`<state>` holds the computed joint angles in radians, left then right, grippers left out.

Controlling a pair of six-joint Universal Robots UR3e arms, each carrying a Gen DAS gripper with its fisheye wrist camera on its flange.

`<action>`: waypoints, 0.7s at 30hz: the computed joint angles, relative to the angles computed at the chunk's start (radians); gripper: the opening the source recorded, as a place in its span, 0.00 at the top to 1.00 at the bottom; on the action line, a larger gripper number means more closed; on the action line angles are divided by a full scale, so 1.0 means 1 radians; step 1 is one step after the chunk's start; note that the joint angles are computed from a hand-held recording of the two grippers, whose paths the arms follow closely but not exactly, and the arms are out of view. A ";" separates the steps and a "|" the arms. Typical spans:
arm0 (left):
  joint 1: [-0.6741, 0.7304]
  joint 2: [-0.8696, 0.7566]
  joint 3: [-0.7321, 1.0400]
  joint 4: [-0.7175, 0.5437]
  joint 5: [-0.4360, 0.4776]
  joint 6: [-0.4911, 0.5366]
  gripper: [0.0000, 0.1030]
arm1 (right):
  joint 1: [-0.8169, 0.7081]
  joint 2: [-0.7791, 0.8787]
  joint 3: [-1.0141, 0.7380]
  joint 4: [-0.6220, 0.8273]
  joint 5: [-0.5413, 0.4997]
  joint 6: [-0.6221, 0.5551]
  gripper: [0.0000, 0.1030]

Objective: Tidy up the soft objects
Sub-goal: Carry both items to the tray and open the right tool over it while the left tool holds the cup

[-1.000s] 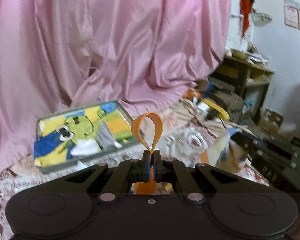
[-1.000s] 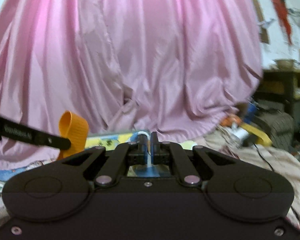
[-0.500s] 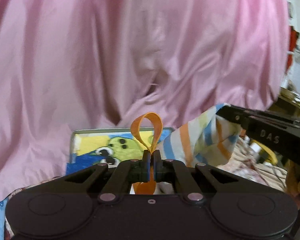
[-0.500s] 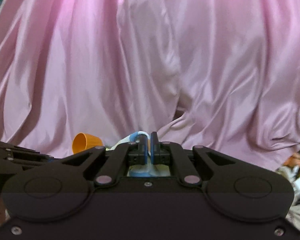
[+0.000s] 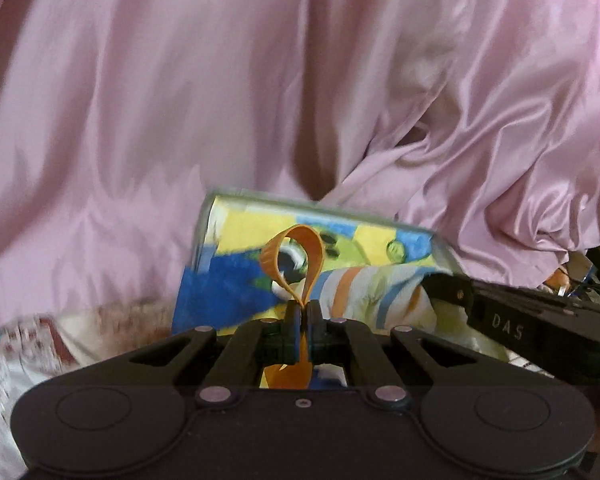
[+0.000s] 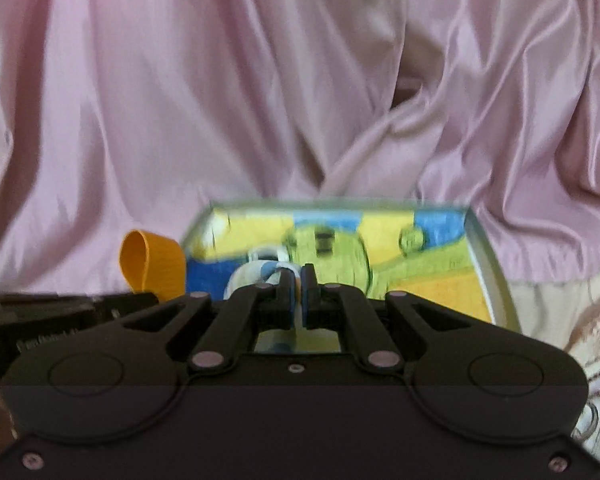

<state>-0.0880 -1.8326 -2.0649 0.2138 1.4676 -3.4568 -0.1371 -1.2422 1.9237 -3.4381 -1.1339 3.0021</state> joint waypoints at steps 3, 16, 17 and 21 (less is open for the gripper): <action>0.014 -0.021 -0.016 0.019 -0.013 -0.028 0.98 | 0.028 0.025 -0.058 0.124 -0.048 -0.036 1.00; -0.034 -0.082 0.129 -0.136 0.052 -0.147 0.80 | 0.031 -0.024 -0.090 0.245 -0.107 -0.063 0.66; -0.041 -0.080 0.137 -0.153 0.064 -0.143 0.78 | 0.018 -0.055 -0.063 0.244 -0.094 -0.064 0.64; -0.050 -0.049 0.133 -0.186 0.085 -0.152 0.72 | -0.033 -0.142 0.009 0.246 -0.051 -0.064 0.55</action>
<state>-0.1383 -1.8817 -1.9318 0.0278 1.5523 -3.6089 -0.1706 -1.3846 1.9327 -3.1916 -1.1844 2.9377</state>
